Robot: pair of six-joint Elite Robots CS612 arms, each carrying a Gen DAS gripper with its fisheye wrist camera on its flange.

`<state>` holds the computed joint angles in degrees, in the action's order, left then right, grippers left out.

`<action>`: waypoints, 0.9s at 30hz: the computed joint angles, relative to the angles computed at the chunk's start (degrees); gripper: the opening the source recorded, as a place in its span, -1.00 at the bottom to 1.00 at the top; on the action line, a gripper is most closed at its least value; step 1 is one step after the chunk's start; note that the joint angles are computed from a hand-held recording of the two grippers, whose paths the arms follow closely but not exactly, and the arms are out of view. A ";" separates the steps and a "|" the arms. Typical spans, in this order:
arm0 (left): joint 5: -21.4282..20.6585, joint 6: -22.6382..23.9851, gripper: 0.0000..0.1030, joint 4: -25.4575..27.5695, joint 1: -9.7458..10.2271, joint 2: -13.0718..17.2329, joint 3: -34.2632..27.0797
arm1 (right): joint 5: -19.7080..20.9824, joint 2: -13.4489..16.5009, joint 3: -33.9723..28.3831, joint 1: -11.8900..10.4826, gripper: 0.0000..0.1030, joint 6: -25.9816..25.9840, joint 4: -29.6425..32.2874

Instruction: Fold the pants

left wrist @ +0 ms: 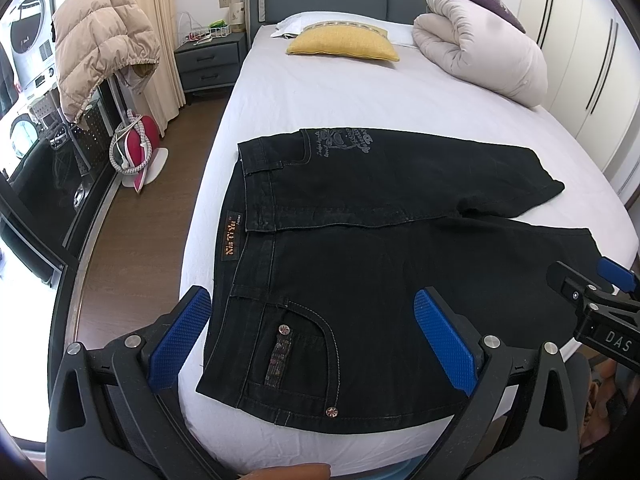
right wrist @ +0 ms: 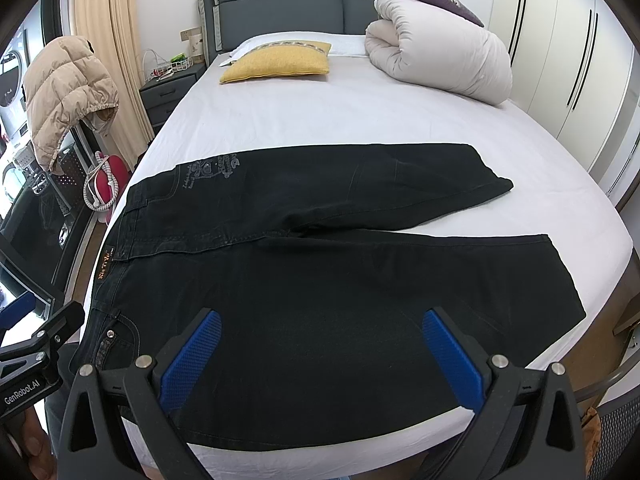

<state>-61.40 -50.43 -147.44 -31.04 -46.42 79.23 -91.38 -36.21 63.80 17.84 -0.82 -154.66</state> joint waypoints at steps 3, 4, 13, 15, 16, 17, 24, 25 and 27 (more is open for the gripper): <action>0.01 -0.01 1.00 0.02 0.00 0.00 -0.02 | -0.01 0.02 -0.16 0.00 1.00 -0.05 0.22; 0.01 -0.01 1.00 0.02 0.00 0.00 -0.02 | -0.02 0.02 -0.14 0.02 1.00 -0.03 0.22; 0.01 0.11 1.00 -0.06 0.02 0.02 -0.01 | 0.00 0.05 -0.15 0.05 1.00 0.00 0.23; -0.02 0.27 1.00 -0.36 0.10 0.12 0.19 | 0.08 -0.01 -0.04 0.04 1.00 0.03 0.22; -0.04 0.39 1.00 -0.50 0.11 0.14 0.27 | 0.08 -0.02 0.04 0.08 1.00 0.05 0.17; 0.00 0.43 1.00 -0.54 0.09 0.13 0.32 | 0.09 -0.04 0.13 0.09 1.00 0.04 0.13; 0.35 0.34 1.00 -0.33 0.00 0.04 0.40 | 0.20 0.06 0.06 0.08 1.00 0.07 0.33; 0.54 0.27 1.00 -0.12 -0.03 0.08 0.29 | 0.22 0.05 0.11 0.10 1.00 0.08 0.33; 0.91 0.31 1.00 0.41 -0.06 0.23 0.01 | 0.35 0.11 0.00 0.06 1.00 0.09 0.56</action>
<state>-60.49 -50.12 -147.04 -31.10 -46.19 79.24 -91.03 -36.09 63.80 17.90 -0.73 -154.09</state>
